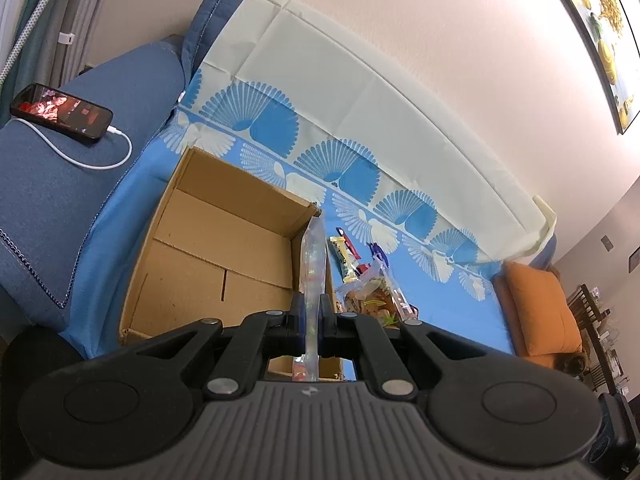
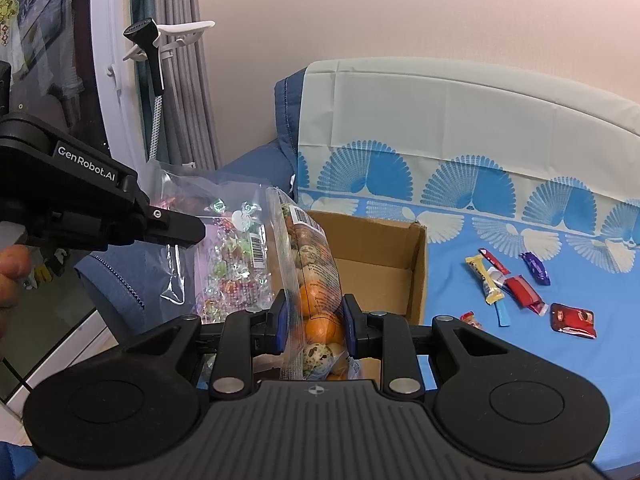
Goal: Organize snacks
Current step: 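Carry the candy bag in the left tool while the right tool carries the egg bag to the box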
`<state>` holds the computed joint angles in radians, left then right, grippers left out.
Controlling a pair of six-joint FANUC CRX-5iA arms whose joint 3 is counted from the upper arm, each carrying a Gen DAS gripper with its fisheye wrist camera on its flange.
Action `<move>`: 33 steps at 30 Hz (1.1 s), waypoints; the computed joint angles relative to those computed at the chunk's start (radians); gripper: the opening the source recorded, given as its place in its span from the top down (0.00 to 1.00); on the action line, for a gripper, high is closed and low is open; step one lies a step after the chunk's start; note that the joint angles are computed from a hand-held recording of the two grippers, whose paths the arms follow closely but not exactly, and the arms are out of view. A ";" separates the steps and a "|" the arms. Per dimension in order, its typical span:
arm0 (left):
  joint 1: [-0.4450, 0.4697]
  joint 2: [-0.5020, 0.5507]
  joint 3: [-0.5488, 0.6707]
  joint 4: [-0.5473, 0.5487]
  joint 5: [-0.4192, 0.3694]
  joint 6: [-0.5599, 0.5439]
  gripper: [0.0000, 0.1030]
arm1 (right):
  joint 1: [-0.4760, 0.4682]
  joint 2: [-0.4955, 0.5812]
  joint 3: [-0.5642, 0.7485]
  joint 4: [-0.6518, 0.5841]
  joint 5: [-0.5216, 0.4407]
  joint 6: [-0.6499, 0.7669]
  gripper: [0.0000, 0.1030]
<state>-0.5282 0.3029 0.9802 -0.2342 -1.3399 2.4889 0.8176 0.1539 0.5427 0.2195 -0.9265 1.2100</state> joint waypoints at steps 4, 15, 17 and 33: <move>0.002 0.001 -0.003 0.002 0.002 -0.003 0.95 | -0.005 0.002 0.005 -0.006 -0.002 0.006 0.72; 0.016 0.006 -0.002 0.007 -0.005 0.001 0.95 | -0.010 0.015 0.020 -0.020 -0.007 0.014 0.72; 0.021 0.012 0.007 0.010 -0.014 -0.004 0.95 | -0.011 0.024 0.031 -0.024 -0.015 0.022 0.72; 0.096 0.137 0.166 0.042 -0.078 -0.066 0.95 | -0.039 0.179 0.219 -0.061 -0.091 0.054 0.72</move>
<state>-0.4319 0.4396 1.1459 -0.1918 -1.4175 2.4227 0.7783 0.3332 0.7619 0.1589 -1.0171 1.2643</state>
